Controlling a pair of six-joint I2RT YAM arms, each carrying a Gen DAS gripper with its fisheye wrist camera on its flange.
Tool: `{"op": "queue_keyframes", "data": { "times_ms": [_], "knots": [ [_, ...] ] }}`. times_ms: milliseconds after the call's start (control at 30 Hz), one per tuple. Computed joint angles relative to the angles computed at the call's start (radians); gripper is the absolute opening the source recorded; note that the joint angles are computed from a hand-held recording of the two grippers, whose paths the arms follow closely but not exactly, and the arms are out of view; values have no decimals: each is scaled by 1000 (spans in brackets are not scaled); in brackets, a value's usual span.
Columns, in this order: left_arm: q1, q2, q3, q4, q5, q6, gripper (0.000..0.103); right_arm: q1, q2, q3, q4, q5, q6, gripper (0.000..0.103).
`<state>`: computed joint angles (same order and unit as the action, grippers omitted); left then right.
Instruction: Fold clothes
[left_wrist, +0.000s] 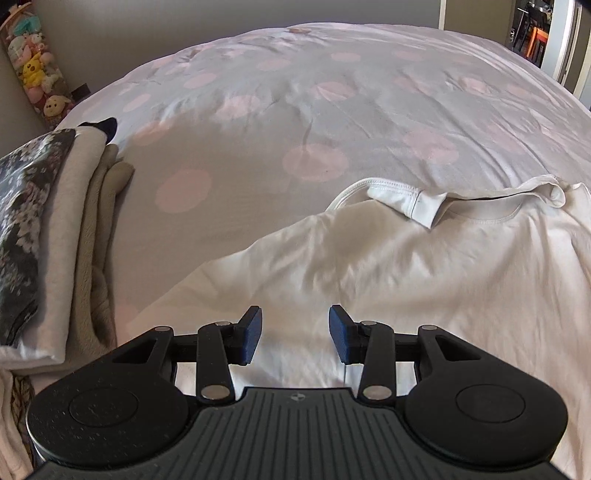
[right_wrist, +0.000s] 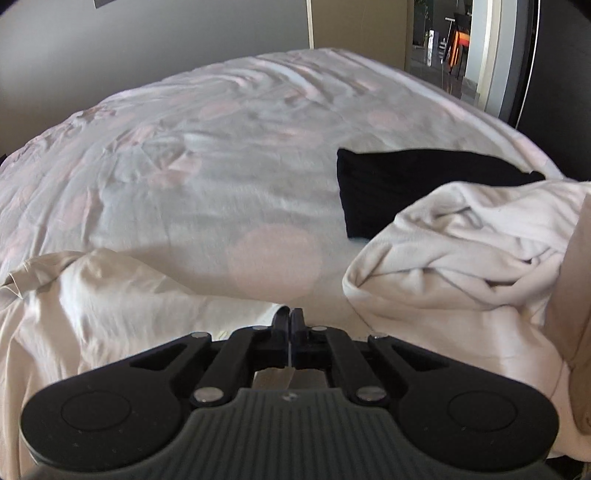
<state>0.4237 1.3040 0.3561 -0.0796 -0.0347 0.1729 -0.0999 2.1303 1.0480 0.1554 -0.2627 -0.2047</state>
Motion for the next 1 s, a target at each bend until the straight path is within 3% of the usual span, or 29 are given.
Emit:
{"op": "queue_keyframes", "data": {
  "times_ms": [100,267,400,500,600,667,833,1000],
  "knots": [
    [-30,63,28,33,24,19,38,-23,-4,-7,-25,-14,-30,10],
    [-88,112,24,98,47,37,38,-93,-131,-104,-29,-51,-92,13],
    [-132,131,13,144,56,-25,38,-82,-297,-228,-15,-154,-139,13],
    [-164,163,13,181,75,-71,37,19,-347,-269,-26,-220,-132,13],
    [-192,209,31,217,75,-126,37,169,-306,-278,49,-214,-72,15],
    [-196,234,47,230,96,-155,37,256,-250,-247,84,-190,-7,25],
    [-235,375,141,235,72,-89,36,405,-79,-85,58,-124,30,24],
    [-226,524,211,363,95,-105,35,482,73,69,39,-82,37,24]
  ]
}}
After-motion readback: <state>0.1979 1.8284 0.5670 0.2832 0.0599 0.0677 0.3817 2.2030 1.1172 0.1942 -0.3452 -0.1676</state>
